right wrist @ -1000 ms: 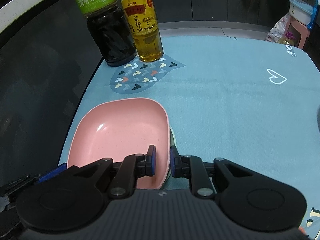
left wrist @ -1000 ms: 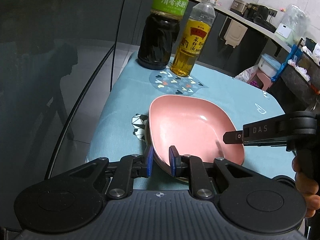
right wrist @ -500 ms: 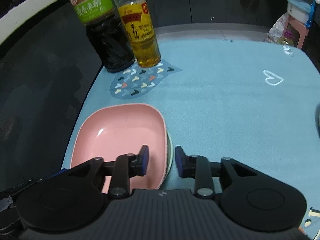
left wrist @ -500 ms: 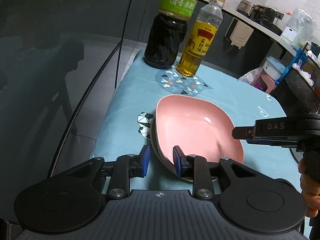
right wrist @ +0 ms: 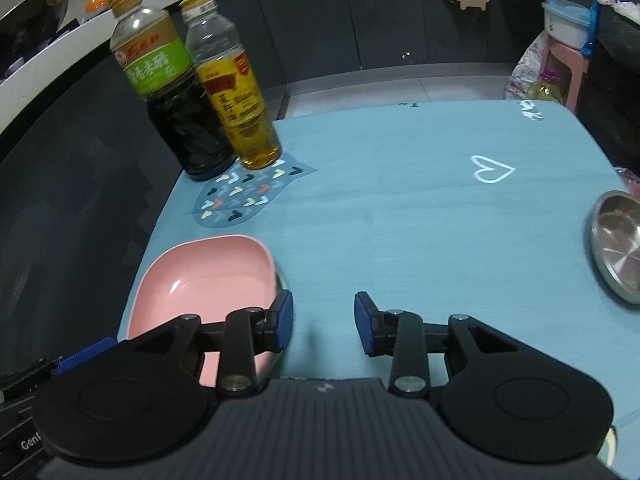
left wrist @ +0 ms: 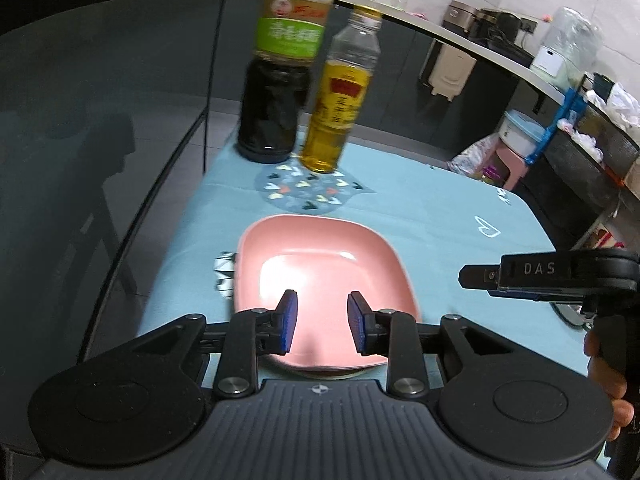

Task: Organize plates and bowls
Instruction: 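Move the right gripper to the steel bowl and grasp its rim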

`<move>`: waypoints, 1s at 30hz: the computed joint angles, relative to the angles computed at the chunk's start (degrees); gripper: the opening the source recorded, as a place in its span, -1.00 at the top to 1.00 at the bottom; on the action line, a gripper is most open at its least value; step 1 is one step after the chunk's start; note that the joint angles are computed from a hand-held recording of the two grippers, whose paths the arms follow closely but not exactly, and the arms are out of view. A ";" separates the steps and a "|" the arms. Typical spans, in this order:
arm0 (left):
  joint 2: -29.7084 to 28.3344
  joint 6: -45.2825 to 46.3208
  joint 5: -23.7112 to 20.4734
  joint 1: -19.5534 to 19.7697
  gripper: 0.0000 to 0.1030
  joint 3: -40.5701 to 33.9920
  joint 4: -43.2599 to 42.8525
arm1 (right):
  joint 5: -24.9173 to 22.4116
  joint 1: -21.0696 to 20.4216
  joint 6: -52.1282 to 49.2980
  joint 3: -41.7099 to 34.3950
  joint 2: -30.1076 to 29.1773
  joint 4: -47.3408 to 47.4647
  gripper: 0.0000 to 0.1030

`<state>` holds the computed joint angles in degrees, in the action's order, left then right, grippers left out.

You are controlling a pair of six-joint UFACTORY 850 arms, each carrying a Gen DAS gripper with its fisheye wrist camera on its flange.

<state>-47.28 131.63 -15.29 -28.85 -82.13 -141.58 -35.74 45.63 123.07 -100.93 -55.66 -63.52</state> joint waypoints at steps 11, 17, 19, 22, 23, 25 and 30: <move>-2.43 -11.79 2.41 -5.17 0.38 -6.05 12.84 | -1.83 -0.04 15.00 14.66 8.15 -9.06 0.32; -5.83 -33.22 3.43 -8.57 0.38 -12.71 35.24 | -3.46 -0.26 25.75 24.06 13.43 -13.84 0.32; -7.13 -40.64 3.43 -9.64 0.38 -15.16 42.98 | -4.26 -0.34 29.33 26.96 15.08 -15.12 0.32; -9.71 -51.34 2.69 -11.16 0.38 -19.65 54.28 | -5.37 -0.51 34.39 31.06 17.38 -16.92 0.32; -10.77 -55.81 2.72 -11.76 0.38 -21.50 58.85 | -5.76 -0.64 36.39 32.63 18.22 -17.47 0.32; -12.93 -64.02 2.78 -12.77 0.38 -25.08 67.11 | -6.25 -0.88 39.54 35.11 19.54 -18.37 0.32; -19.01 -84.33 0.10 -14.54 0.38 -35.44 87.41 | -8.08 -1.87 45.48 40.08 21.94 -18.71 0.32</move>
<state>-66.29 47.30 -15.19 -43.39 -117.57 -54.16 -43.82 43.76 168.55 -60.85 -33.73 -82.23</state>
